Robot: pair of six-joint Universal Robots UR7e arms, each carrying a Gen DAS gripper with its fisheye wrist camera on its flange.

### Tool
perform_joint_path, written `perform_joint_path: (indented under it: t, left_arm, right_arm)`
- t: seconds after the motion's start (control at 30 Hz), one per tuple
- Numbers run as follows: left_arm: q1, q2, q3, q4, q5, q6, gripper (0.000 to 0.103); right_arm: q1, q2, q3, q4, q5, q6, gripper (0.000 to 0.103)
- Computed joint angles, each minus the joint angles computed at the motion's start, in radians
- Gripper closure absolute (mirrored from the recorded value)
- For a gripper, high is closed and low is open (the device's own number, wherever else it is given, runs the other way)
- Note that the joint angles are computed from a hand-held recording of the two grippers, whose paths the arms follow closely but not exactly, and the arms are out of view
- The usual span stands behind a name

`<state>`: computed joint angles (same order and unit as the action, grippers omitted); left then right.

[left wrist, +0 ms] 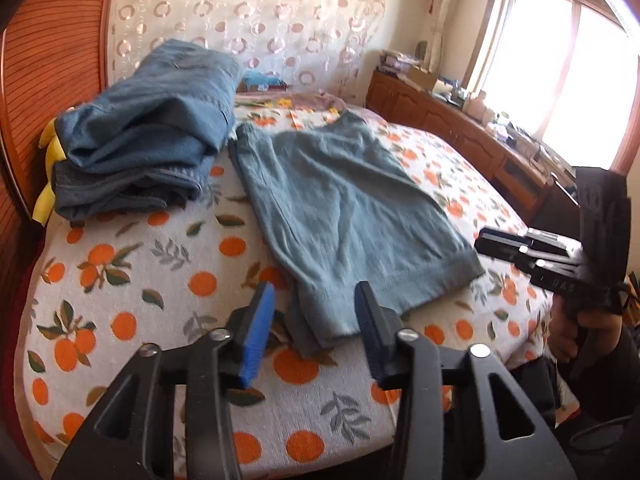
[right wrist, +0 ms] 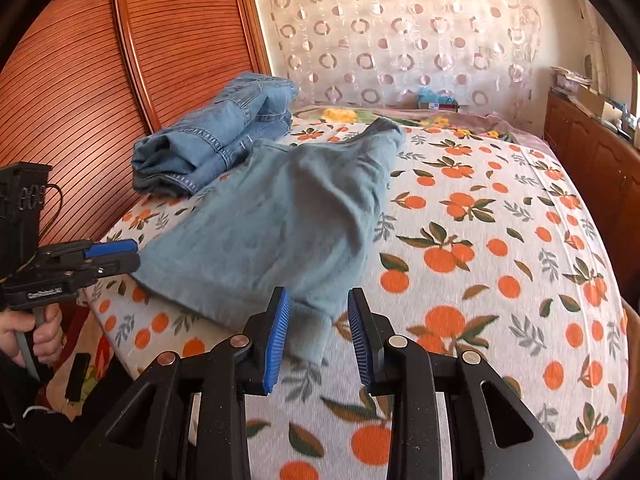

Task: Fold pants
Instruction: 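Move the left gripper to the leg ends and grasp them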

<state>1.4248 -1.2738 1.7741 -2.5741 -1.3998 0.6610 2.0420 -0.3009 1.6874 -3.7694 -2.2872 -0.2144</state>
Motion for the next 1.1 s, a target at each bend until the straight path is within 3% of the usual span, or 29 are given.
perform_joint_path:
  t: [0.5,0.67,1.1]
  left_arm:
    - [0.000,0.044,0.000,0.018,0.073,-0.016,0.057]
    - [-0.006,0.035,0.044,-0.053,0.085,0.037,0.057]
    - [0.007,0.025,0.048,-0.038,0.043,0.046,0.073]
  right_arm:
    - [-0.023,0.022,-0.027,0.057,0.014,0.043,0.072]
    - [-0.027,0.022,-0.019,0.052,0.025,0.052,0.072]
    - [-0.023,0.019,-0.002,0.054,0.041,0.073,0.072]
